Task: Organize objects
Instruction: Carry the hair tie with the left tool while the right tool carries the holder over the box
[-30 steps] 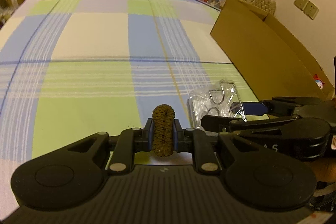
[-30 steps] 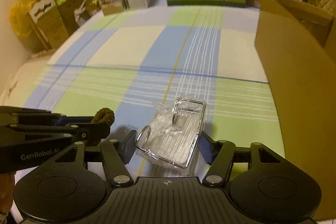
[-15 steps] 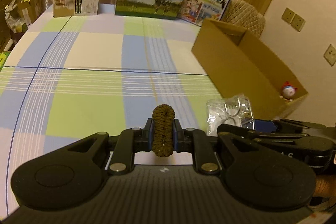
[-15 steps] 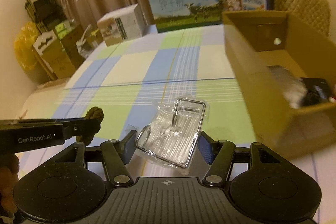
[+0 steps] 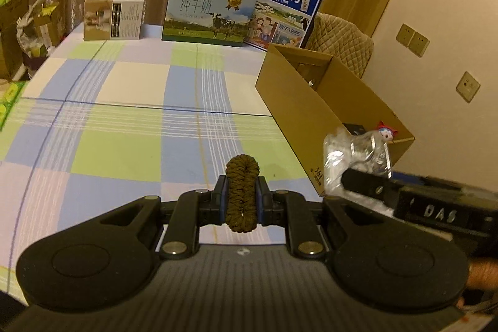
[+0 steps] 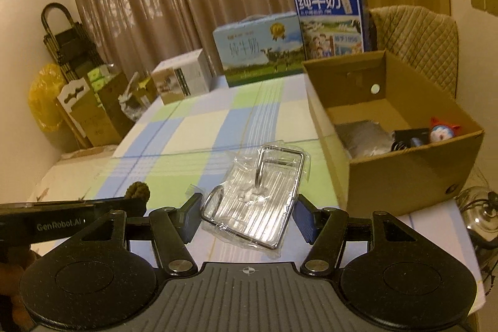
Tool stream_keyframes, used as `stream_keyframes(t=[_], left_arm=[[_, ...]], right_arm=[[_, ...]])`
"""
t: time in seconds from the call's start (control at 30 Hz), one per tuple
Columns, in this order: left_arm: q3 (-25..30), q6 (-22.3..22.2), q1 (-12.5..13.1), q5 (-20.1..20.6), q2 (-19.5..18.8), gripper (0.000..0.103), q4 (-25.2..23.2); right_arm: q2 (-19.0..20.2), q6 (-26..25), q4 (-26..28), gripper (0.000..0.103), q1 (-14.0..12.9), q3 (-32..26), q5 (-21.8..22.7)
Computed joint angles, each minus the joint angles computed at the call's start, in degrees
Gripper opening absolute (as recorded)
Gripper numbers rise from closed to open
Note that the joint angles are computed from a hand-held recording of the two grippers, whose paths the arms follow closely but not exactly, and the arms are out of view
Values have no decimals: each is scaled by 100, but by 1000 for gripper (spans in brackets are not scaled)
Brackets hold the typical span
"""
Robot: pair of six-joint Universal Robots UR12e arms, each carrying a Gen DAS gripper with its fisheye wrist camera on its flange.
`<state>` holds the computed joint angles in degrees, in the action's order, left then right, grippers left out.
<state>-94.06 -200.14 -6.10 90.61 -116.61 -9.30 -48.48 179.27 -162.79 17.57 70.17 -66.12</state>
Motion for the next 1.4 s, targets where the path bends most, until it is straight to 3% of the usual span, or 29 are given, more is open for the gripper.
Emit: stream_keyframes(t=[0.63, 1.4], left_arm=[[107, 52, -195, 17, 14, 14, 52], [493, 198, -305, -250, -250, 14, -22]], right_arm=[[-288, 4, -259, 58, -204, 412, -50], [-281, -15, -323, 58, -423, 300, -247]])
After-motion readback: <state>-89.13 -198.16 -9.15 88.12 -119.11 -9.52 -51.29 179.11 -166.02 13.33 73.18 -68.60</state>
